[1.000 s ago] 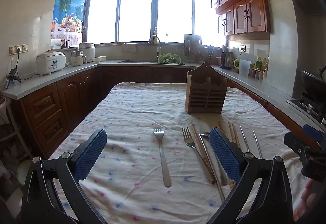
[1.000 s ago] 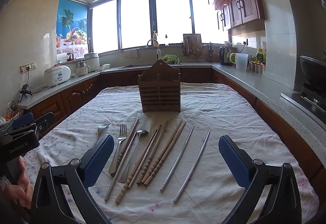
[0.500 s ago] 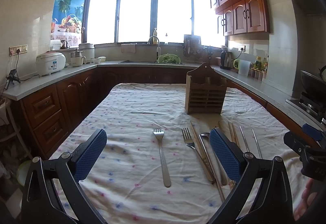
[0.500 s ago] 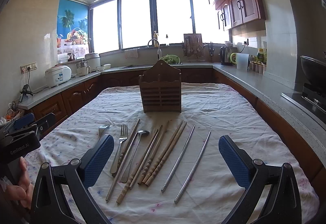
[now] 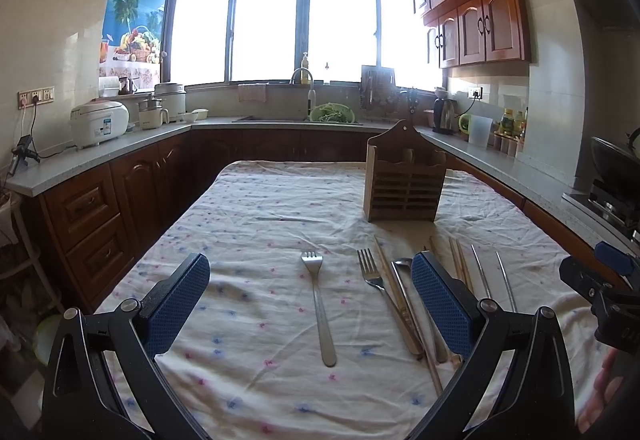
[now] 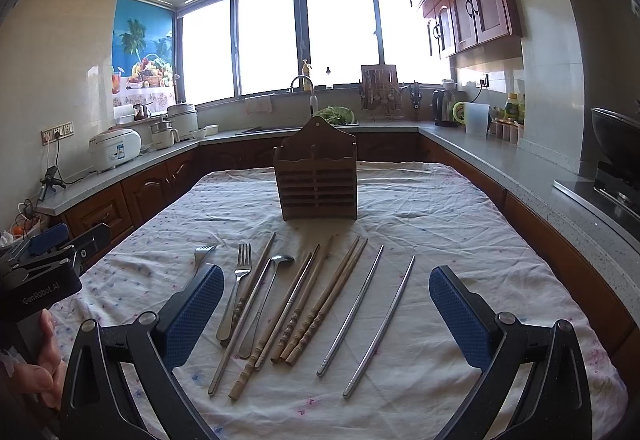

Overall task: Organize utensils
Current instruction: 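Grasp a thin metal chopstick with the right tool while the left tool grasps a wooden chopstick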

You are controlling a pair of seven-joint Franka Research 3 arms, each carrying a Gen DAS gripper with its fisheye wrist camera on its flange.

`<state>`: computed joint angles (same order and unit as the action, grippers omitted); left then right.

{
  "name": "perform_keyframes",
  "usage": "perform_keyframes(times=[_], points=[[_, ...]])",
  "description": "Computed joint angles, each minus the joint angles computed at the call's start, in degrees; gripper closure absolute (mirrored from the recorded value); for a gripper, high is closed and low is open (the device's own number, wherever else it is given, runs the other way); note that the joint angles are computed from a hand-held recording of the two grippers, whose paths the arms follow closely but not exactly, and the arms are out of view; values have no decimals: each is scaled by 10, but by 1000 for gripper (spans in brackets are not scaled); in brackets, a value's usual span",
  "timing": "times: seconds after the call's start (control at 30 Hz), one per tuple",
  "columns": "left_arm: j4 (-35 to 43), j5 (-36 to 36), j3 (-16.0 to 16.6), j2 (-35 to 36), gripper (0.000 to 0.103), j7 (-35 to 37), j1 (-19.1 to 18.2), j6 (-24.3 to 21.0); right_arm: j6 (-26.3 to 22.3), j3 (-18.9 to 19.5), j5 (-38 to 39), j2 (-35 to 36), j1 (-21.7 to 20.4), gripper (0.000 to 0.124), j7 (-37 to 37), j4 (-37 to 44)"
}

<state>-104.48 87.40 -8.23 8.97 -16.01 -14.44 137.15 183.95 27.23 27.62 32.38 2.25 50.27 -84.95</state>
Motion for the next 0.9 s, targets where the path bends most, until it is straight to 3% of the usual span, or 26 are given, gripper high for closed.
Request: perform_keyframes(times=[0.23, 0.43, 0.67, 0.9], points=[[5, -8, 2, 5, 0, 3, 2, 5, -5, 1, 0, 1, -1, 21, 0, 2], [7, -28, 11, 10, 0, -14, 19, 64, -31, -38, 5, 6, 26, 21, 19, 21], [55, -168, 20, 58, 0, 130, 33, 117, -99, -98, 20, 27, 61, 21, 51, 79], [134, -343, 23, 126, 0, 316, 43, 155, -201, -173, -1, 80, 100, 23, 137, 186]])
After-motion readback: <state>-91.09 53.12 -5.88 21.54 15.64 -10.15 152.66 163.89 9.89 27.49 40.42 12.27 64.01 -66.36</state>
